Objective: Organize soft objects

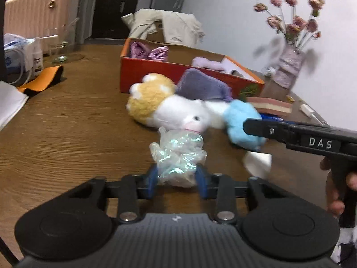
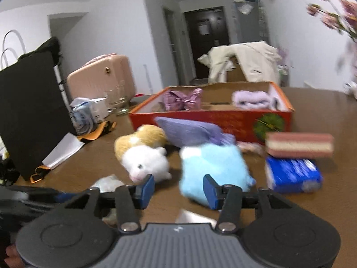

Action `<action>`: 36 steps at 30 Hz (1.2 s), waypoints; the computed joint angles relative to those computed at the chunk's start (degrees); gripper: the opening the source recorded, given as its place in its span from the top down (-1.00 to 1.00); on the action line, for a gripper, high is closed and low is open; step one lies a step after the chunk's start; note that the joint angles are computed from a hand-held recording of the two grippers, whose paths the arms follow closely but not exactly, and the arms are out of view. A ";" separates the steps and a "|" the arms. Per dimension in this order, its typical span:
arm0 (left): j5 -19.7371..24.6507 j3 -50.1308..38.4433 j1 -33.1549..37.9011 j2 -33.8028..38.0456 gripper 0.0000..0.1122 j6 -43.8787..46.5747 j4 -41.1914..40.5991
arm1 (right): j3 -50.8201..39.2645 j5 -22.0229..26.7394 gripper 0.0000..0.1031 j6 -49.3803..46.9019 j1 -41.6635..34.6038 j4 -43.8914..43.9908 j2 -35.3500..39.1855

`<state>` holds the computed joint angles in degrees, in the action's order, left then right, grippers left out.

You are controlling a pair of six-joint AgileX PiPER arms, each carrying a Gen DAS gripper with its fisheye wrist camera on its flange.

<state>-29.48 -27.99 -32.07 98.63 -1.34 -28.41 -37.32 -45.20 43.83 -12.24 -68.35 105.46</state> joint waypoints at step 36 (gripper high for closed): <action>-3.79 7.19 4.68 -8.05 -0.29 -25.98 25.91 | 14.28 -10.40 -0.42 1.14 -24.99 -23.41 -7.52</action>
